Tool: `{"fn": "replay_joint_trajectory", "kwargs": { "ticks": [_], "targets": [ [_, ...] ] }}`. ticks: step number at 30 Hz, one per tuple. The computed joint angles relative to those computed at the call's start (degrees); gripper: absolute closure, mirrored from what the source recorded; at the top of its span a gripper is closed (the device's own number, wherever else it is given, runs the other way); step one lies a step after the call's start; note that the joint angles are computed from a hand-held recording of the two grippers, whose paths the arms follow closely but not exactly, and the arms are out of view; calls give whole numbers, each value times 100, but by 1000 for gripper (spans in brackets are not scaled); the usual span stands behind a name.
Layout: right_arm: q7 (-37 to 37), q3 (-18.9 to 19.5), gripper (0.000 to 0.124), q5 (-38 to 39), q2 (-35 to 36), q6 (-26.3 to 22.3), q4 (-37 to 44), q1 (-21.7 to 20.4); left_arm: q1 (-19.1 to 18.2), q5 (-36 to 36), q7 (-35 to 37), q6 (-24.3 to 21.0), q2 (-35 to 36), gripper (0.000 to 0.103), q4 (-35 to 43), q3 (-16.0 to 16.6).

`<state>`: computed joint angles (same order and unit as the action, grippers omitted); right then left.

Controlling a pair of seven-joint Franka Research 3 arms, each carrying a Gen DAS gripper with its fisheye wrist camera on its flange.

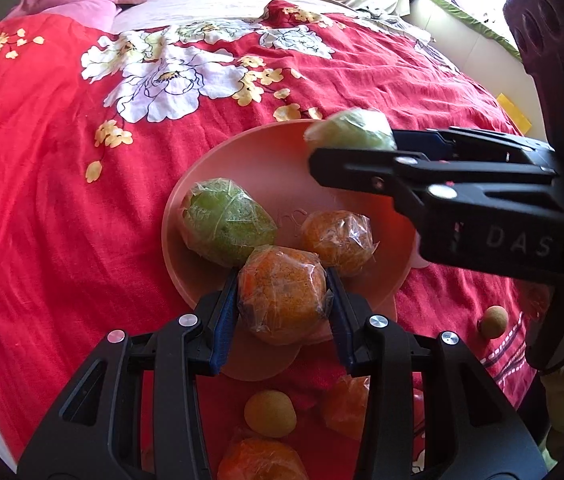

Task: Organize fruits
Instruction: 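Lower the green fruit into the bowl and open the right tool while the left tool releases the orange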

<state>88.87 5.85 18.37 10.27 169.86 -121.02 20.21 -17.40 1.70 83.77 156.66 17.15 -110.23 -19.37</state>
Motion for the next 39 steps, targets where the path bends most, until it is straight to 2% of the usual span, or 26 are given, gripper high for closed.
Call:
{"fn": "replay_joint_trajectory", "kwargs": {
  "ticks": [6,9,15,18,22,26,30,37,39],
  "targets": [
    [134,-57,73,-113,147,-211,193,29,12,-24,-1,10,13,70,8,-9],
    [32,47,73,110,189,-253,221,-61,10,-20,-5,0,17,70,18,-9],
    [105,21,72,137,252,-254,263,-23,20,-40,5,18,20,70,8,-18],
    [-137,190,72,508,211,-118,191,-164,24,-54,18,-4,29,70,24,-23],
    [-272,224,70,754,137,-62,125,-197,8,-42,3,-13,28,70,28,-19],
    [-214,131,65,725,29,5,19,-127,-6,-27,-14,-17,40,70,48,-17],
    [-488,243,60,1082,-113,54,-85,-222,-9,-30,-14,-32,77,70,83,-21],
    [-200,67,54,790,-375,188,-366,-116,-76,77,-140,-50,148,70,163,17],
    [-142,39,52,737,-444,233,-439,-111,-43,36,-126,-36,132,66,143,-10]
  ]
}}
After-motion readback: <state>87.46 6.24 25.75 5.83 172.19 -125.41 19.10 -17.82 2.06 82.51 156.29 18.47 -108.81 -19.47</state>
